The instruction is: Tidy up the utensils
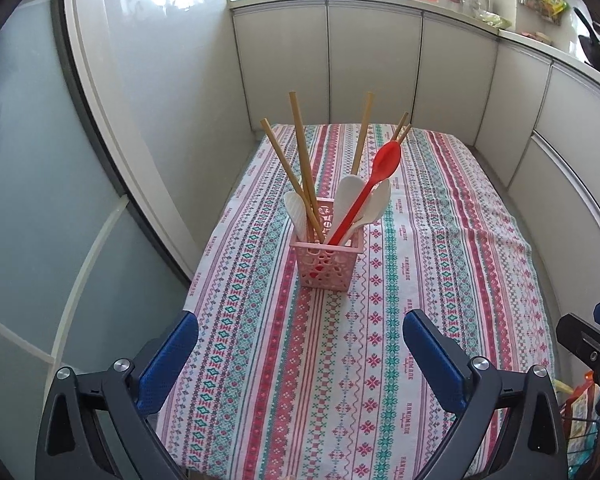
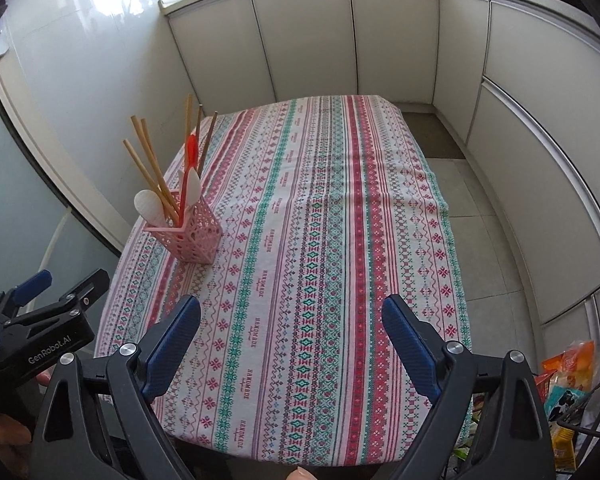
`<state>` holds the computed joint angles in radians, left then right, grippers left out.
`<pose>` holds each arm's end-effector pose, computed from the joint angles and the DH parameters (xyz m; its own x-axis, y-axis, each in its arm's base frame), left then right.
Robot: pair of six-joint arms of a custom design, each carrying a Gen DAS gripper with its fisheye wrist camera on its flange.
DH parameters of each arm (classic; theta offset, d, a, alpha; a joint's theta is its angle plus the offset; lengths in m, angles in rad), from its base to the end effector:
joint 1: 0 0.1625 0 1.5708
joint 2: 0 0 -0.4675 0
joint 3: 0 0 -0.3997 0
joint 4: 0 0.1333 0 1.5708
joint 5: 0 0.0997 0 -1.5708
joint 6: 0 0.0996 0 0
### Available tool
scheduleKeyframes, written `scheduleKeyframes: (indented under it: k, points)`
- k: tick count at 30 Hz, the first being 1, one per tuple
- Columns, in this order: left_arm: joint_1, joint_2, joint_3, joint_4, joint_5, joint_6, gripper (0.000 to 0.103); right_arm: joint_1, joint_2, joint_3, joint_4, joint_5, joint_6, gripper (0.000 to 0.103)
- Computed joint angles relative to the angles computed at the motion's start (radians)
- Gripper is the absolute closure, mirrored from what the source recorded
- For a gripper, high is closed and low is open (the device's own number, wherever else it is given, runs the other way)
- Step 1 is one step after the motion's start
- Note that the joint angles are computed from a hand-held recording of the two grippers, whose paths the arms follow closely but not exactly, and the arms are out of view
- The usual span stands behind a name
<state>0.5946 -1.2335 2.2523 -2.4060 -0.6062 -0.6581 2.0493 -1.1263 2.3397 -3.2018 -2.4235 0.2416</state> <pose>-0.2539 -0.4314 0.1893 -0.6523 0.1030 -0.7509 0.5252 0.7758 -0.3497 0.2629 -0.3802 0.1907 -0.8043 0.1632 0.5713 -0.2353 0.7955 -0.5585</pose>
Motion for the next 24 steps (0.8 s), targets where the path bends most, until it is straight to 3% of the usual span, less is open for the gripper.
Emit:
scheduleKeyframes:
  k: [24]
  points:
    - [-0.001,-0.003,0.004,0.012,0.013,0.009,0.0,0.013,0.033,-0.024,0.035,-0.044,0.012,0.009]
